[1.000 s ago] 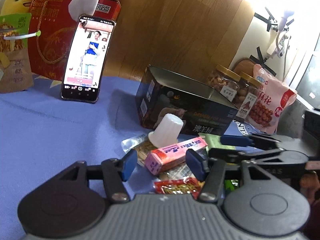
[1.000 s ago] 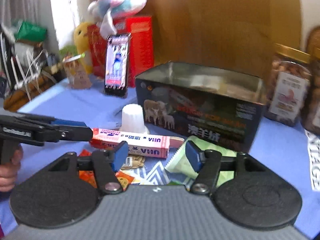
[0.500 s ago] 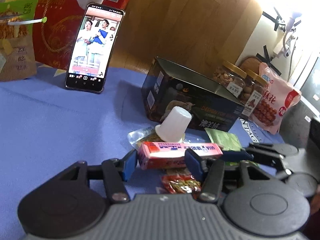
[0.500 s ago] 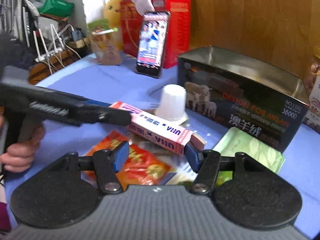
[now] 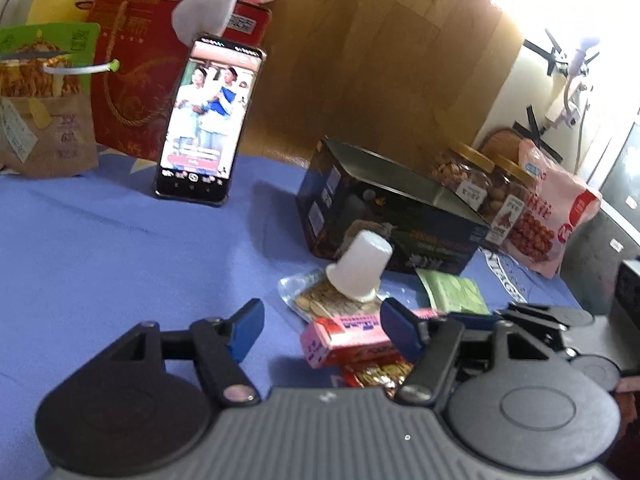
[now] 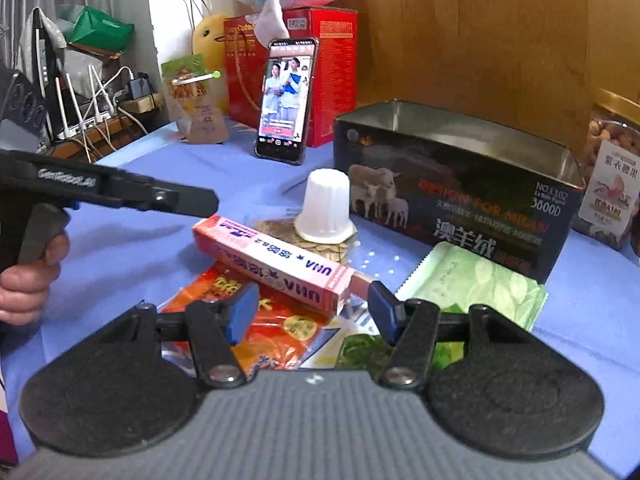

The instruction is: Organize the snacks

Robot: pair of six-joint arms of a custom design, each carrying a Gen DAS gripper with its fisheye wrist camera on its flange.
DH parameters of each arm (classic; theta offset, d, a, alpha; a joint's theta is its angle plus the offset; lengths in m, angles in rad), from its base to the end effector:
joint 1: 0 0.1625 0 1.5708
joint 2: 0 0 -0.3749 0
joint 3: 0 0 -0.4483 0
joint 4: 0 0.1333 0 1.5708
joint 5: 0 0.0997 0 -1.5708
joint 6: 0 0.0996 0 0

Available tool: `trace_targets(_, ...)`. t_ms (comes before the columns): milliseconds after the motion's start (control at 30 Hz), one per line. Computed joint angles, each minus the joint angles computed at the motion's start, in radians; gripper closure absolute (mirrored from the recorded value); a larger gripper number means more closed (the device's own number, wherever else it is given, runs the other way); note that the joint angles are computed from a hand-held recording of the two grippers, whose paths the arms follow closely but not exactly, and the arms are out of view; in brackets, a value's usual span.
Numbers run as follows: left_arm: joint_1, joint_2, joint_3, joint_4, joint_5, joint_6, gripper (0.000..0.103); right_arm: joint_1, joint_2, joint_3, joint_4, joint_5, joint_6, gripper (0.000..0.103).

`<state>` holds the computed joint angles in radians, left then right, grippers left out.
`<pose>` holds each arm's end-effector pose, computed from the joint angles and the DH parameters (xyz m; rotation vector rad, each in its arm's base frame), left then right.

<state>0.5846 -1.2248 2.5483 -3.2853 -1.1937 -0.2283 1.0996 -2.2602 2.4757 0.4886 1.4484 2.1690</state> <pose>-0.2100 -0.3428 0.0329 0.9873 2.7806 -0.8006 0.0342 -0.2534 0.2159 0.6848 -2.3901 0.9637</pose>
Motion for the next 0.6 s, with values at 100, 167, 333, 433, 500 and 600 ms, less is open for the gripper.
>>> trace_targets(100,-0.004,0.015,-0.009,0.028,-0.001,-0.003,0.039,0.015,-0.001,0.004,-0.015,0.026,0.014,0.041)
trace_targets(167,-0.004,0.019,-0.009,0.029,-0.002,-0.007,0.039,0.001,-0.046,0.017,-0.001,-0.001,-0.008,0.041)
trace_targets(333,-0.002,0.015,-0.009,0.031,0.004,-0.015,0.039,0.019,-0.042,0.002,-0.021,0.008,-0.056,0.040)
trace_targets(433,-0.001,0.012,-0.007,0.038,-0.002,-0.017,0.039,0.048,0.072,-0.050,-0.028,0.052,-0.029,0.041)
trace_targets(500,0.001,0.012,-0.010,0.054,-0.010,-0.020,0.050,0.048,0.144,-0.086,0.002,0.062,0.018,0.051)
trace_targets(600,0.005,0.027,-0.019,0.059,-0.027,-0.026,0.053,0.020,0.123,-0.066,0.012,0.018,0.028,0.061)
